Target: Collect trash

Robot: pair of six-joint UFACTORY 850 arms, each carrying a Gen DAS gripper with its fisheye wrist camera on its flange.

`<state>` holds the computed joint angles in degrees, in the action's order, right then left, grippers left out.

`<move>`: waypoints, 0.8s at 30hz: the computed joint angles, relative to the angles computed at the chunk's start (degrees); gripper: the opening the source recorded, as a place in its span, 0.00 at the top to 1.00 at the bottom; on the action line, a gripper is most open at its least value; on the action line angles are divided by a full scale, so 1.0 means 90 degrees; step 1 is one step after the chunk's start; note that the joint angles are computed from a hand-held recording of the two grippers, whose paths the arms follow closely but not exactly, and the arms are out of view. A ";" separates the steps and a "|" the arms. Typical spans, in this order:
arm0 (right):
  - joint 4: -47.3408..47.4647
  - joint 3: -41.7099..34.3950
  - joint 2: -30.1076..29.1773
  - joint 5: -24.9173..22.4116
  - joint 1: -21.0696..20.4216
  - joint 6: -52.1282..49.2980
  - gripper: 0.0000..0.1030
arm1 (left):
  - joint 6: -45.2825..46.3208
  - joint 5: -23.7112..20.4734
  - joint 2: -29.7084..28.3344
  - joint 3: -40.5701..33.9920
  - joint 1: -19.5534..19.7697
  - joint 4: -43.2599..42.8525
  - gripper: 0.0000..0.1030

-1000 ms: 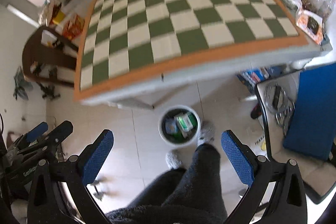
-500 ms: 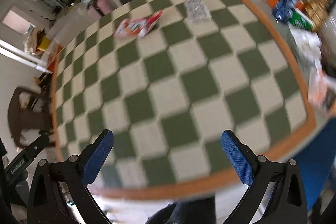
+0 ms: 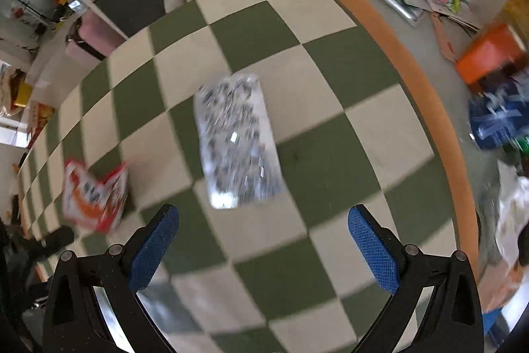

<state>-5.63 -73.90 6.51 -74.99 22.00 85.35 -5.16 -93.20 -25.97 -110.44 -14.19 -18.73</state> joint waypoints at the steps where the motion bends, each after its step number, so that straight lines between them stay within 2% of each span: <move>1: -0.0004 0.0028 -0.0029 0.0035 -0.0065 -0.0042 0.00 | -0.0158 0.0041 -0.0088 -0.0099 -0.0087 0.0154 0.03; 4: -0.0015 0.0121 -0.0105 0.0180 -0.0234 -0.0160 0.00 | -0.0176 0.0217 -0.0225 -0.0315 -0.0412 0.0848 0.08; 6: 0.0024 0.0160 -0.0149 0.0246 -0.0339 -0.0278 0.00 | 0.0578 0.0685 -0.0102 -0.0252 -0.0703 0.1315 0.24; 8: 0.0054 0.0191 -0.0163 0.0282 -0.0393 -0.0363 0.00 | 0.1613 0.1172 0.0128 0.0030 -0.0991 0.1866 0.24; 10: 0.0062 0.0211 -0.0151 0.0309 -0.0442 -0.0447 0.00 | 0.2202 0.1548 0.0341 0.0329 -0.1089 0.2085 0.22; 11: 0.0063 0.0249 -0.0113 0.0408 -0.0465 -0.0544 0.00 | 0.2231 0.1541 0.0351 0.0347 -0.1075 0.2121 0.22; 13: 0.0047 0.0251 -0.0133 0.0464 -0.0525 -0.0624 0.00 | 0.1894 0.1217 0.0193 0.0141 -0.0917 0.1831 0.22; 17: 0.0152 0.0222 -0.0277 0.0636 -0.0655 -0.0820 0.00 | 0.1293 0.1058 0.0048 -0.0083 -0.0854 0.1827 0.25; 19: 0.0247 0.0136 -0.0469 0.0571 -0.0702 -0.1089 0.08 | 0.1364 0.1152 0.0027 -0.0104 -0.0893 0.1950 0.30; 20: 0.0145 0.0032 -0.0576 0.0452 -0.0688 -0.1168 0.11 | 0.1672 0.1348 0.0167 0.0053 -0.0898 0.1951 0.32; 21: 0.0032 -0.0077 -0.0684 0.0255 -0.0627 -0.1244 0.18 | 0.1812 0.1438 0.0232 0.0133 -0.0973 0.2023 0.32; 24: -0.0182 -0.0106 -0.0662 0.0190 -0.0469 -0.1308 0.33 | 0.2581 0.1482 0.0500 0.0445 -0.1066 0.1999 0.32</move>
<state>-7.27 -74.85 0.55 -73.28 17.78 73.58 18.07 -79.86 -21.46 -106.44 -23.79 -0.74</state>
